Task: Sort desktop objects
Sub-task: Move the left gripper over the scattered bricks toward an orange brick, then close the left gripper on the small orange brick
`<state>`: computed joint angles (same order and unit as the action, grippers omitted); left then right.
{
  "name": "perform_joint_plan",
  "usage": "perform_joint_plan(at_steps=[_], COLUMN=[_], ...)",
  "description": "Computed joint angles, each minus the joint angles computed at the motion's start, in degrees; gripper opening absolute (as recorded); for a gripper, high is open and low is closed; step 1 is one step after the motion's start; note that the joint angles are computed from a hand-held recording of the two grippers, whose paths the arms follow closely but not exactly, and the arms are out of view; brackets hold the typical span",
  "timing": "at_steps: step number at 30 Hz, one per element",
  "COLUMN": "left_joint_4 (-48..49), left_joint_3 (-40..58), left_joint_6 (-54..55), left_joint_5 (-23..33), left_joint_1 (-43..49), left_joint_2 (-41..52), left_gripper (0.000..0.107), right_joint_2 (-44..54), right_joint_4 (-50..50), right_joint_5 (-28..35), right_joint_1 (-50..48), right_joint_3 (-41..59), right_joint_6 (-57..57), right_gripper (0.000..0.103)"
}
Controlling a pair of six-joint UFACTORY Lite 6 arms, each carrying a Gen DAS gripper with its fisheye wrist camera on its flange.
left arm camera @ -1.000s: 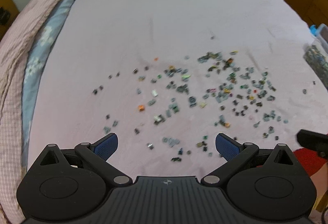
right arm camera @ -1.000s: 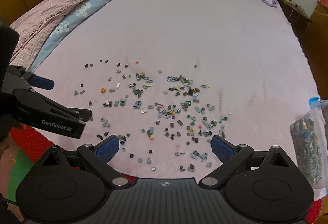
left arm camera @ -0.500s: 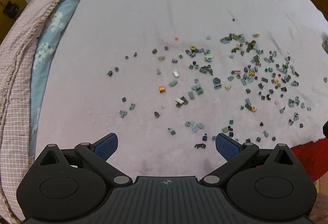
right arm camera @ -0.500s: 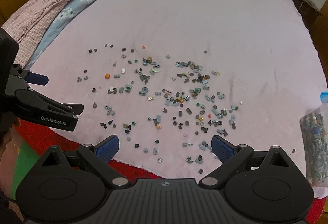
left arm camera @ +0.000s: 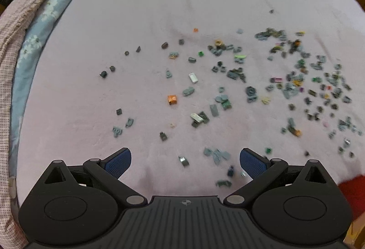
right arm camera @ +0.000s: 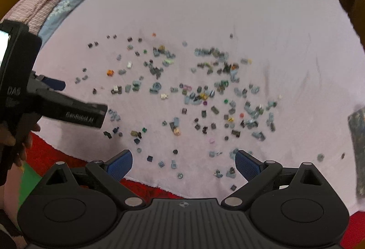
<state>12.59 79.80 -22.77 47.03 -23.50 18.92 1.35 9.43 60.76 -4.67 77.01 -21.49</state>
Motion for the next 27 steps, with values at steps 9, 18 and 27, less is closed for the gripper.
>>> perform_joint_plan(at_steps=[9,18,27], left_joint_4=[3.10,-0.23,-2.54], left_joint_3=[-0.18,1.71,0.76], left_joint_6=[-5.12,-3.10,-0.94], left_joint_5=[-13.63,-17.50,-16.86], left_joint_1=[3.74,6.03,7.97], left_joint_2=[7.85,11.52,8.25], left_gripper=[0.100,0.044,0.012], right_joint_2=[7.48,14.15,18.11], right_joint_4=[-0.08,0.02,1.36], right_joint_5=[-4.76,-5.08,-5.55], right_joint_1=[1.02,1.42,2.93], right_joint_3=[0.09,3.23,7.14], right_joint_6=[-0.42,0.03,-0.99], right_gripper=[0.098,0.098,0.097])
